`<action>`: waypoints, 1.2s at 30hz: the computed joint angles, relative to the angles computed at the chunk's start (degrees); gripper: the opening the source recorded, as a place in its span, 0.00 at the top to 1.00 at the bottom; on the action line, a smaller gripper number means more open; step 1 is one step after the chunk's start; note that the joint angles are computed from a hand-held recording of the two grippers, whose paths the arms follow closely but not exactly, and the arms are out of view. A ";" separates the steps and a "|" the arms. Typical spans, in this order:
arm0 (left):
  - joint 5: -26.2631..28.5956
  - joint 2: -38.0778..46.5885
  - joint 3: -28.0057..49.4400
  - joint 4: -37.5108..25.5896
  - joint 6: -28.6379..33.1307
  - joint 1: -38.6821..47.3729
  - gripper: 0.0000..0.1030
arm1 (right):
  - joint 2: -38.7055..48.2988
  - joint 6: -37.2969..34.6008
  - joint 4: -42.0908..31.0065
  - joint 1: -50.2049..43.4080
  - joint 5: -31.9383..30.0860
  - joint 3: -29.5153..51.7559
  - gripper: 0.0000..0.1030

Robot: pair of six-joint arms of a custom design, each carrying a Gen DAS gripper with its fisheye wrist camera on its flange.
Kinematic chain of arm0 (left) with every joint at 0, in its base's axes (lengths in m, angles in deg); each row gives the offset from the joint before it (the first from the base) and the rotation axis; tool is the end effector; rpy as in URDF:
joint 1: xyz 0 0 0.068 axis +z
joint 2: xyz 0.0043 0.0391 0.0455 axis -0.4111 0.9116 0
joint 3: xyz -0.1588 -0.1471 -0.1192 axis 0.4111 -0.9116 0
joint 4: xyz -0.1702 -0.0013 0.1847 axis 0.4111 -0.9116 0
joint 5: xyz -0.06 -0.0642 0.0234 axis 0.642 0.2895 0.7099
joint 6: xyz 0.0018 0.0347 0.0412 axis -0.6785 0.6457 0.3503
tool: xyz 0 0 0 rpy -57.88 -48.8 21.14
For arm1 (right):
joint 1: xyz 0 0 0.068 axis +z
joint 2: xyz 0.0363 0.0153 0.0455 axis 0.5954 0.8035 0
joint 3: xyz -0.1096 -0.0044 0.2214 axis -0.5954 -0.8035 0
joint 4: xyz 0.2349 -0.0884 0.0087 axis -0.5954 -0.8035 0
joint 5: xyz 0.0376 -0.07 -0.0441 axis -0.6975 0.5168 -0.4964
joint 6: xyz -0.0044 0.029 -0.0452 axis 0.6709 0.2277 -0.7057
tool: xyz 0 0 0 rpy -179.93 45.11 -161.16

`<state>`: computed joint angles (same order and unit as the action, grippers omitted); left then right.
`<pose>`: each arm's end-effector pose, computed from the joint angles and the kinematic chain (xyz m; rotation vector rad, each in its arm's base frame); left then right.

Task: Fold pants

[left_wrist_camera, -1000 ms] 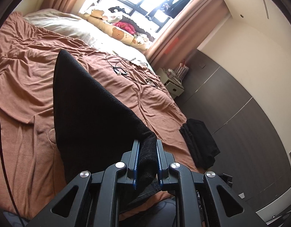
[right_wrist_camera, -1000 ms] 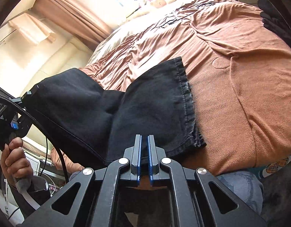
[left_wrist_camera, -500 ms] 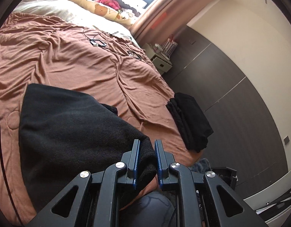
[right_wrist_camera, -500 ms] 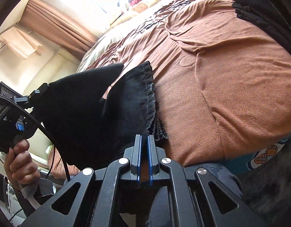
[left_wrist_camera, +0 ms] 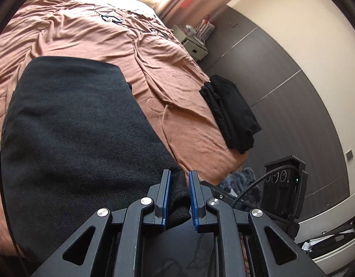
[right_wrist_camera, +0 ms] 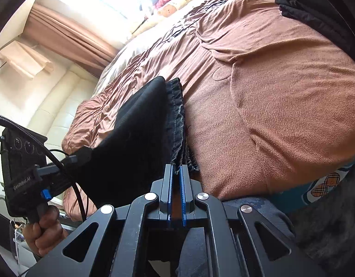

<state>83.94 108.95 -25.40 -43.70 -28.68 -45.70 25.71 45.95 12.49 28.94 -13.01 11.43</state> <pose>0.2676 -0.1204 0.2561 -0.0195 2.4362 -0.9375 0.3216 -0.0159 0.2129 -0.1035 2.4270 1.0504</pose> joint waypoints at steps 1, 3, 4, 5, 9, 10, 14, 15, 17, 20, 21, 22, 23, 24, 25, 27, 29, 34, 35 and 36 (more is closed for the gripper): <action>2.20 -0.35 -1.22 1.48 -0.46 0.05 0.93 | -0.06 0.02 0.19 -0.01 0.01 -0.13 0.97; 9.03 0.40 -1.77 3.92 -1.54 -0.07 0.98 | 0.17 0.04 0.51 -0.28 -0.28 -0.41 0.97; 7.11 0.68 -0.55 2.55 -0.38 -1.62 0.97 | 0.19 0.04 0.55 -0.42 -0.46 -0.61 0.97; 4.41 0.84 0.77 0.87 1.05 -3.23 0.97 | 0.27 -0.09 0.51 -0.58 -0.62 -0.70 0.97; 1.69 0.83 2.44 -2.28 1.42 -3.57 0.97 | 0.33 -0.18 0.25 -1.14 -0.71 -0.55 0.97; 0.69 0.45 2.26 -2.88 1.56 -3.14 0.96 | 0.43 -0.35 0.07 -1.29 -0.72 -0.38 0.97; -1.39 -1.13 0.68 -4.27 1.72 -0.47 0.80 | 1.03 -0.73 -0.56 -0.86 -0.69 0.56 0.97; -2.38 -1.75 0.32 -4.69 2.10 0.25 0.73 | 1.37 -0.77 -0.71 -0.48 -0.73 1.00 0.97; -3.13 -2.99 -0.55 -5.13 2.96 2.33 0.63 | 1.98 -0.51 -0.63 0.57 -0.93 1.56 0.97; -2.95 -4.24 -1.59 -5.81 3.80 5.57 0.60 | 3.25 0.02 -0.41 2.42 -0.92 2.98 0.97; -2.79 -4.50 -1.77 -6.26 4.22 6.77 0.60 | 3.58 0.56 0.00 3.08 -0.68 3.32 0.97; -2.69 -4.65 -1.84 -6.60 4.61 7.87 0.59 | 4.14 0.80 0.08 3.71 -0.51 3.98 0.97; -2.59 -4.65 -1.90 -6.71 4.98 8.94 0.58 | 4.61 1.19 0.35 4.37 -0.31 4.47 0.97; -2.35 -4.93 -2.22 -6.86 5.49 10.25 0.54 | 5.18 1.40 0.44 5.00 -0.06 5.14 0.97; -2.31 -5.22 -2.56 -6.89 5.85 11.39 0.49 | 5.88 1.51 0.37 5.61 0.26 6.09 0.97; -2.23 -5.71 -3.14 -7.06 6.74 13.78 0.42 | 7.05 2.03 0.85 6.82 0.75 7.47 0.97; -2.34 -5.93 -3.67 -7.06 7.56 15.95 0.41 | 8.99 1.97 0.58 7.86 1.09 9.65 0.97; -0.54 -4.35 -4.65 -6.71 9.15 22.08 0.40 | 14.19 1.59 -0.99 10.62 2.71 15.91 0.97; -0.37 -3.91 -4.81 -6.63 9.41 23.10 0.40 | 15.75 1.24 -1.99 11.06 2.85 17.92 0.96; -0.05 -3.51 -4.93 -6.59 9.83 24.16 0.40 | 16.90 1.30 -2.32 11.50 2.77 19.32 0.87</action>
<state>83.89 105.45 -30.33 -50.29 -18.85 -21.54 42.61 47.25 10.17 40.45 -10.24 30.75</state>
